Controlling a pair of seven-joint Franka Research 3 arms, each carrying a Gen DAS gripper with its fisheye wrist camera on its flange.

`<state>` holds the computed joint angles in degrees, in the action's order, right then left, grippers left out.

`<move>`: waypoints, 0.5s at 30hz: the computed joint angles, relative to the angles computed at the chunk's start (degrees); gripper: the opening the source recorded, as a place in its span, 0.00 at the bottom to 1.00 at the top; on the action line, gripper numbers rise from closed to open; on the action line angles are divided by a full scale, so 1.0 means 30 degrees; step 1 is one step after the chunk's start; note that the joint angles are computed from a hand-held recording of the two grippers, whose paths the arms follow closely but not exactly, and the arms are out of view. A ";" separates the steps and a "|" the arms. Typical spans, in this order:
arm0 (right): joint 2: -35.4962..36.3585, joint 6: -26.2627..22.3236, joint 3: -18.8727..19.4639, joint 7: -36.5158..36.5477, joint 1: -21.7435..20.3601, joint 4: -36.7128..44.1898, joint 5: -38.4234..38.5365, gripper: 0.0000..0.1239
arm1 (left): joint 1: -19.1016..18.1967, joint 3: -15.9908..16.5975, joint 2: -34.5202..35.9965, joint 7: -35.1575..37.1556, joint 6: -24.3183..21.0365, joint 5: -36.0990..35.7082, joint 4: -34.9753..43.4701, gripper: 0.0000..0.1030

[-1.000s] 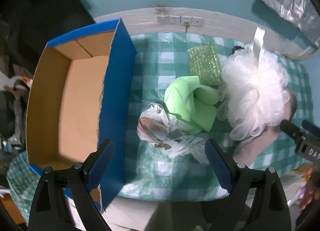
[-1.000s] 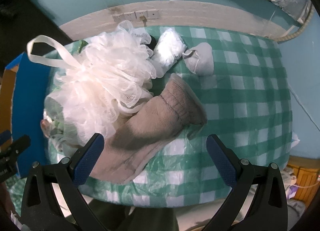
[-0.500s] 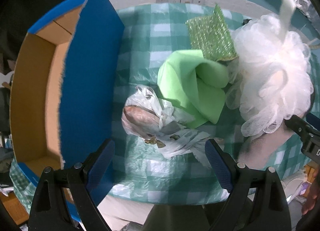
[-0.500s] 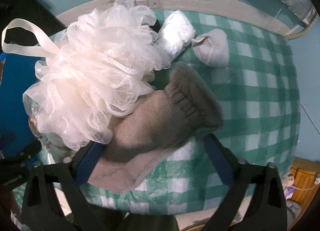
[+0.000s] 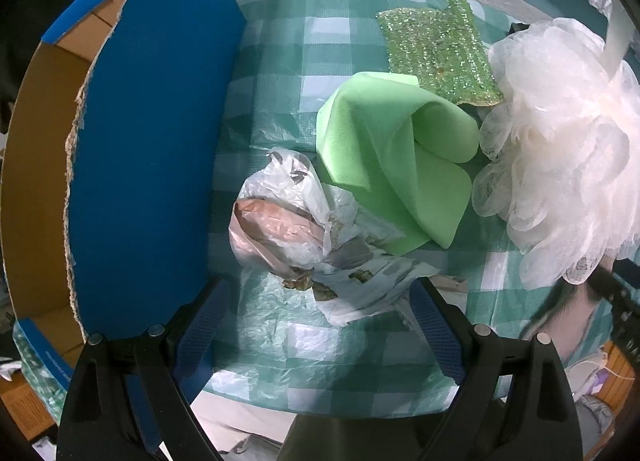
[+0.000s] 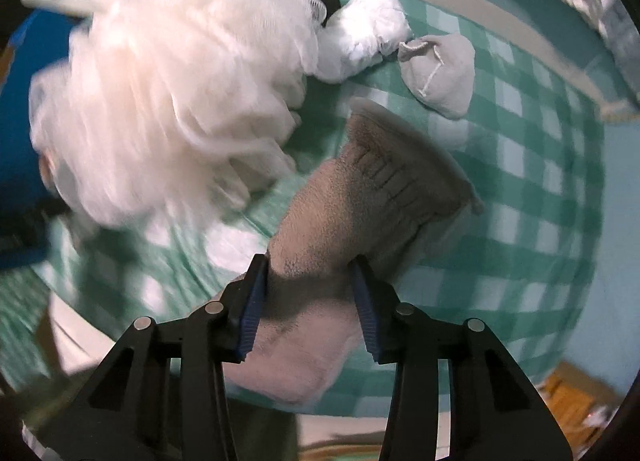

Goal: Organize soft objects
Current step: 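Lower left tool onto white plastic bag while right tool lowers onto grey sock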

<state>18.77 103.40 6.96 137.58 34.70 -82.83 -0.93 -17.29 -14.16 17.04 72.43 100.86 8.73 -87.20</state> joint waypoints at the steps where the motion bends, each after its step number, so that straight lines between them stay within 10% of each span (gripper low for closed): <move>1: -0.0005 -0.0165 0.0015 -0.0171 0.0039 -0.0068 -0.0142 0.33 | 0.0036 0.0014 0.0063 -0.0066 -0.0042 -0.0119 0.0056 0.90; 5: -0.0235 -0.0450 -0.0050 -0.0478 0.0083 -0.0563 -0.0657 0.34 | 0.0320 0.0093 0.0190 -0.0365 -0.0097 -0.0751 0.0041 0.90; 9: -0.1854 0.1272 -0.0036 0.1278 0.0090 -0.2817 -0.1060 0.68 | 0.0362 0.0084 0.0390 -0.0673 -0.0246 -0.0914 0.0216 0.90; 15: -0.3298 0.2389 0.0264 0.3406 -0.0481 -0.4442 -0.0515 0.68 | 0.0527 0.0115 0.0758 -0.1228 -0.0812 -0.1461 0.0734 0.90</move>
